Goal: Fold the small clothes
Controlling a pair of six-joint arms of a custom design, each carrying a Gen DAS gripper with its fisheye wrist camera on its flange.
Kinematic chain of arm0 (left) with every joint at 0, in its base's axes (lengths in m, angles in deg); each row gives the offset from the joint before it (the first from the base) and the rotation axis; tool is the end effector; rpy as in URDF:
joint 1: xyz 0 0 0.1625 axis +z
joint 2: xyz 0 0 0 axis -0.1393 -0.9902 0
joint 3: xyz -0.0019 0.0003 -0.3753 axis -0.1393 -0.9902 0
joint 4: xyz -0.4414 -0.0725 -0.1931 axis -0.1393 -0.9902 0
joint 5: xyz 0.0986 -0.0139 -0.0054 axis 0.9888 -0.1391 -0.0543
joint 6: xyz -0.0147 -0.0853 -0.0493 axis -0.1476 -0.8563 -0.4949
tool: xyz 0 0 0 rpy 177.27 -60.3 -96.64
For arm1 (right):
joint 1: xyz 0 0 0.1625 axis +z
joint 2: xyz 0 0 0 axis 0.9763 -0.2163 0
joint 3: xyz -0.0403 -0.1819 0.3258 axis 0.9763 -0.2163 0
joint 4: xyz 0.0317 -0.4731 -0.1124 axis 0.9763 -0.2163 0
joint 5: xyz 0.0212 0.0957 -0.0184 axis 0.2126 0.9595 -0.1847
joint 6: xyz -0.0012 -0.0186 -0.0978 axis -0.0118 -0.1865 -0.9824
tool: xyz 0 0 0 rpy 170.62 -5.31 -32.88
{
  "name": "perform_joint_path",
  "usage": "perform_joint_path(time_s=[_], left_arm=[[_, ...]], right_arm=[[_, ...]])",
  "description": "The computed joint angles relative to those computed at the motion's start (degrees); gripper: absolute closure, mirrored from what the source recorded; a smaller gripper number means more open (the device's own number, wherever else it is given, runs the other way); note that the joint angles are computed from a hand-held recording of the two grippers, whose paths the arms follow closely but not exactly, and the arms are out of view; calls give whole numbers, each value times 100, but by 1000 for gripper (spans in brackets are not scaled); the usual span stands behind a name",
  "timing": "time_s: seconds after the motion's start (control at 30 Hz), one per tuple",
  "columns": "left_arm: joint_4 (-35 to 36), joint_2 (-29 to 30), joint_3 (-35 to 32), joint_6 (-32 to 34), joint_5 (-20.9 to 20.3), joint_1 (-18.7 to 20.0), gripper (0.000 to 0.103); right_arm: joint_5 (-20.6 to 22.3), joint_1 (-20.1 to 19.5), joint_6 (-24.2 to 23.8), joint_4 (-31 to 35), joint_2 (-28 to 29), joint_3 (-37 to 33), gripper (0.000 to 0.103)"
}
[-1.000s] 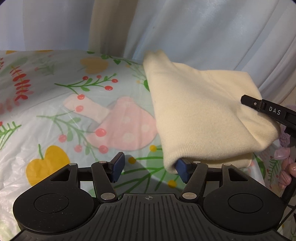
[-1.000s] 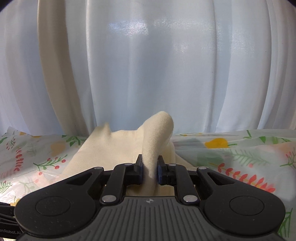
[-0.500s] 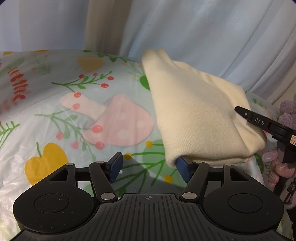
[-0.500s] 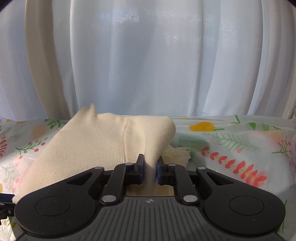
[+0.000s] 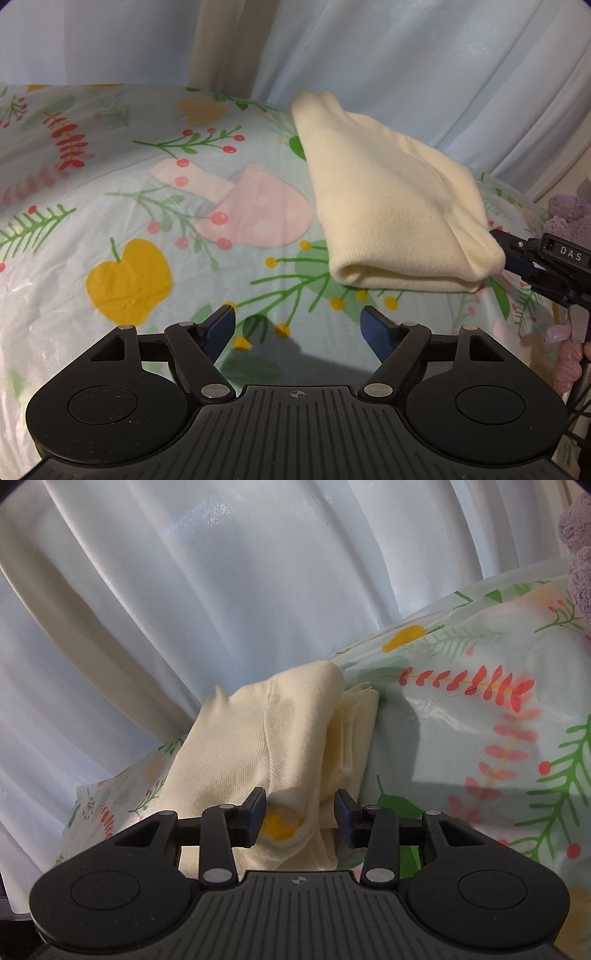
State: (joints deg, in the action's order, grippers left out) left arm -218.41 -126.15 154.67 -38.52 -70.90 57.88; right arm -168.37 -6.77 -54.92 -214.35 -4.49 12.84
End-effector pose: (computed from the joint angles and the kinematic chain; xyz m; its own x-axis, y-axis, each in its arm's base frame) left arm -0.2899 -0.6670 -0.0296 -0.8660 -0.2059 -0.4556 0.1405 0.7743 -0.6170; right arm -0.0996 -0.7413 0.3054 -0.9474 -0.2344 0.2179 -0.3186 0.7552 -0.5728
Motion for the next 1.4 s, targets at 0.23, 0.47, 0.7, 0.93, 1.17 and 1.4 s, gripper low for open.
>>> perform_joint_path(time_s=[0.23, 0.47, 0.7, 0.93, 1.17, 1.4], left_arm=[[305, -151, 250, -758, 19, -252, 20], [606, -269, 511, -1358, 310, -578, 19], [1162, -344, 692, -2183, 552, -841, 18], [1316, -428, 813, -2476, 637, -940, 18], [1376, -521, 834, -2511, 685, -875, 17], [950, -380, 667, -1984, 548, -790, 17]], right_arm=[[-157, 53, 66, 404, -1, -75, 57], [119, 22, -13, 793, -42, -148, 51], [37, 63, -216, 523, 101, -154, 86], [1127, -227, 157, 768, -70, -65, 92], [410, -323, 572, 667, 99, -147, 93], [6, -136, 182, 460, 48, -12, 93]])
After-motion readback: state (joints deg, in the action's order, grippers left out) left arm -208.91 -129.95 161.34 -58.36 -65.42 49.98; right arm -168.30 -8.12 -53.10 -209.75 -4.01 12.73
